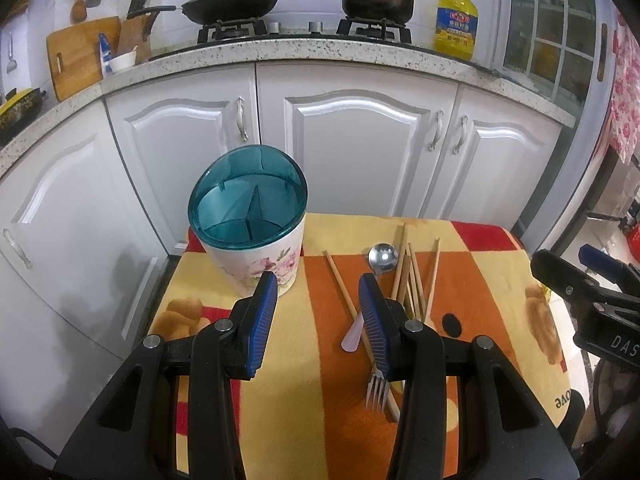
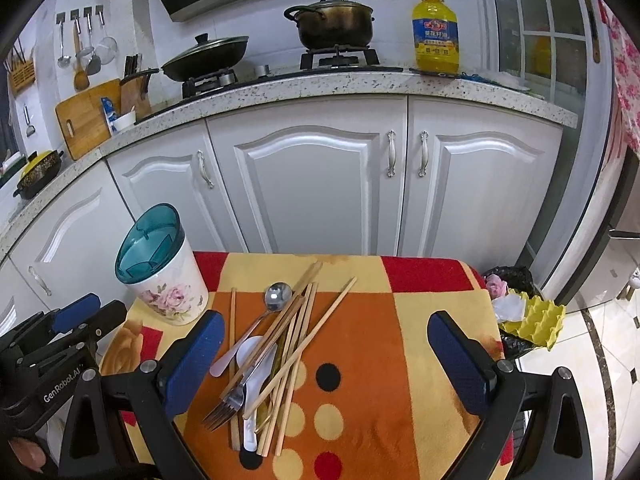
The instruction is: Organize utensils
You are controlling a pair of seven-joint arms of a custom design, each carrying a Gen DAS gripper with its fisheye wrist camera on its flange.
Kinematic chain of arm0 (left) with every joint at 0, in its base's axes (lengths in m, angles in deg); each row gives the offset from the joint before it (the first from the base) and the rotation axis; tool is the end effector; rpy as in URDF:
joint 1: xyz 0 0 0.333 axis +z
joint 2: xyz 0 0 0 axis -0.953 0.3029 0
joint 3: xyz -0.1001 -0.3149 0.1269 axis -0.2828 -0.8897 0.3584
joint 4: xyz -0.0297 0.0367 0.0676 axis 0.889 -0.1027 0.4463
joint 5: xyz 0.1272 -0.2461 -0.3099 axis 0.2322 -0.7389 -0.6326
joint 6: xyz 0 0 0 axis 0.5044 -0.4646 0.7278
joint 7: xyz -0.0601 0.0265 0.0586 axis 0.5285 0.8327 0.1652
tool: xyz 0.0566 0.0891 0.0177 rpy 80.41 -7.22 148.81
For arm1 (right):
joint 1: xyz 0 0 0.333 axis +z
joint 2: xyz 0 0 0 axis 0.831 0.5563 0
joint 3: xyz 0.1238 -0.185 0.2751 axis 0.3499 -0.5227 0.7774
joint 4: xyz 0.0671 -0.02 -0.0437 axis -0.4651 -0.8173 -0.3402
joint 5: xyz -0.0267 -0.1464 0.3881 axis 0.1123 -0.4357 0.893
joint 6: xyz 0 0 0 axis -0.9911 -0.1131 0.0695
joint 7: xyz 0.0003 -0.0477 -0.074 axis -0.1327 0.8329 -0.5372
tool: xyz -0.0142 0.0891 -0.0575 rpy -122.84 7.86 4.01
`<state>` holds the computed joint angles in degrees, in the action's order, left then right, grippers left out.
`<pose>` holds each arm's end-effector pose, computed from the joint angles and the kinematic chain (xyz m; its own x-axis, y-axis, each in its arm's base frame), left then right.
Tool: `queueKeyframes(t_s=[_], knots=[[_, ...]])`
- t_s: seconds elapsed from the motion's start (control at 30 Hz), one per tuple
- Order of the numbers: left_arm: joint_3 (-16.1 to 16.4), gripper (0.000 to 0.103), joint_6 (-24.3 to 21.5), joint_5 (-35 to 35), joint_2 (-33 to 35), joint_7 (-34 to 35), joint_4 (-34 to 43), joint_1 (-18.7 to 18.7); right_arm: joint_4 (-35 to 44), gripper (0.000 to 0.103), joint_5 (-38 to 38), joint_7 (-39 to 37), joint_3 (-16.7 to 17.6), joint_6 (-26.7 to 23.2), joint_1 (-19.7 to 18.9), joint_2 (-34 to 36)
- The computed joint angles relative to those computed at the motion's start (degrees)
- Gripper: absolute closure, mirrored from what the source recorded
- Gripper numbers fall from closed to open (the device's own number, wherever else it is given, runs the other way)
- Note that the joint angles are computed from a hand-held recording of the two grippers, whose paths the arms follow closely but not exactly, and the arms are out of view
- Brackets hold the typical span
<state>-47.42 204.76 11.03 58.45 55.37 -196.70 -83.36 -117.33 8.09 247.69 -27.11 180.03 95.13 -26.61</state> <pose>0.4605 -0.2959 0.5271 0.0659 -0.9975 0.0261 -0.6836 -0.0642 -0.7270 0.4869 0.4935 0.5307 0.1693 -0.9815 -0.0897 -0.6599 -0.0453 -0.7500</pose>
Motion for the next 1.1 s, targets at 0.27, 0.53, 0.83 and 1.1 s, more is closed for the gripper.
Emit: queueKeyframes(t_s=[0.27,0.53,0.83,1.1], knots=[[0.0,0.062,-0.2,0.6,0.1,-0.5,0.0,0.0,0.5,0.002,2.1,-2.4,0.2,-1.1,0.0,0.4],[0.1,0.061,-0.1,0.5,-0.1,-0.7,-0.3,0.0,0.6,0.002,2.8,-3.9,0.2,-1.1,0.1,0.5],[1.4,0.062,2.3,-3.1,-1.0,0.7,-2.0,0.9,0.1,0.002,2.5,-3.3,-0.1,-1.0,0.2,0.4],[1.9,0.062,5.1,-9.0,0.1,5.7,-3.0,0.9,0.1,0.011,6.1,-6.3,0.2,-0.2,-0.7,1.6]])
